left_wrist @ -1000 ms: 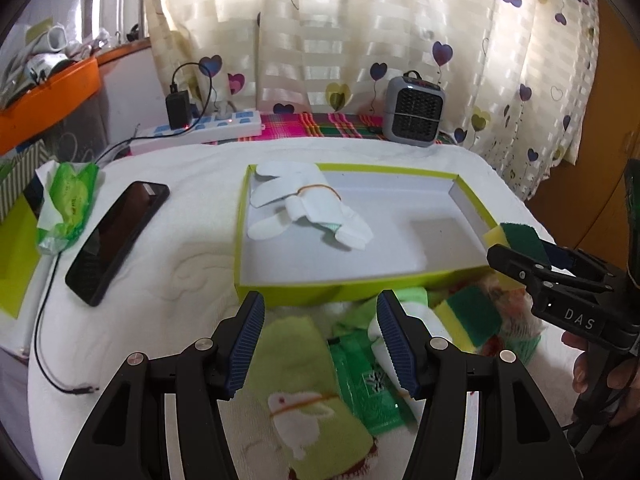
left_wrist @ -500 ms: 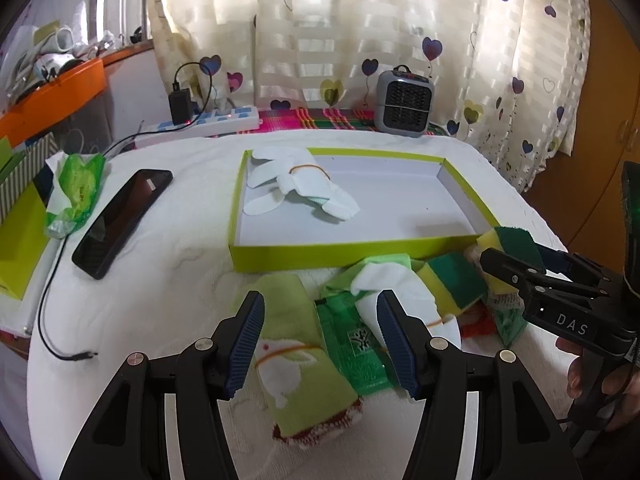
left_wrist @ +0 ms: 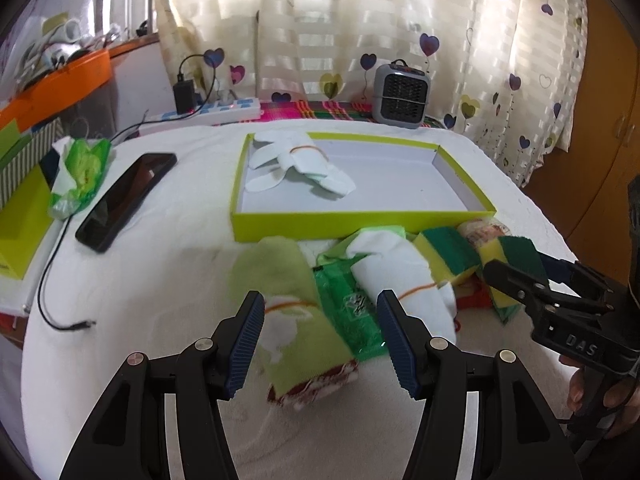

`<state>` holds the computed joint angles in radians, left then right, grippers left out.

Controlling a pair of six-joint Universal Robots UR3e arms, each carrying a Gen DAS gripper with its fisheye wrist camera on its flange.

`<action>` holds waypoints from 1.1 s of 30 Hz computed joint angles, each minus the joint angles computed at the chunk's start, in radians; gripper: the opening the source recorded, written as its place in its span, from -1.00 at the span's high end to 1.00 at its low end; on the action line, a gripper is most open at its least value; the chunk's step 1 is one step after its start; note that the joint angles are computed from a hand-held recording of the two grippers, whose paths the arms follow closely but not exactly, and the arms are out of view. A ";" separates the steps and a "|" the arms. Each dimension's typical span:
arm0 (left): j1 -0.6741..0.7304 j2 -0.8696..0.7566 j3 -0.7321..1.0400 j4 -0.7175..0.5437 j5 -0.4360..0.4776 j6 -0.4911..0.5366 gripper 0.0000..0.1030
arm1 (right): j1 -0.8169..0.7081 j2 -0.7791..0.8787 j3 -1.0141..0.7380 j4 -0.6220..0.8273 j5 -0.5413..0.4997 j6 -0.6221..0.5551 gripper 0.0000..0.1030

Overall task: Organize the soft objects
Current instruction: 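Move the left gripper back toward the rolled socks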

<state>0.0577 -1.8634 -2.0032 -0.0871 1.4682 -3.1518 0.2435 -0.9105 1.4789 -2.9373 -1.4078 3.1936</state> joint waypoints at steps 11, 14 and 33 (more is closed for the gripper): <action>0.091 0.017 -0.109 0.039 -0.120 0.008 -0.18 | 0.034 -0.015 0.068 -0.063 0.053 -0.061 -0.31; 0.091 -0.003 -0.092 0.028 -0.123 0.005 -0.21 | 0.043 -0.014 0.079 -0.078 0.046 -0.063 -0.31; 0.106 -0.062 -0.033 -0.010 -0.157 0.013 -0.24 | 0.031 0.032 -0.045 -0.041 -0.023 -0.043 -0.32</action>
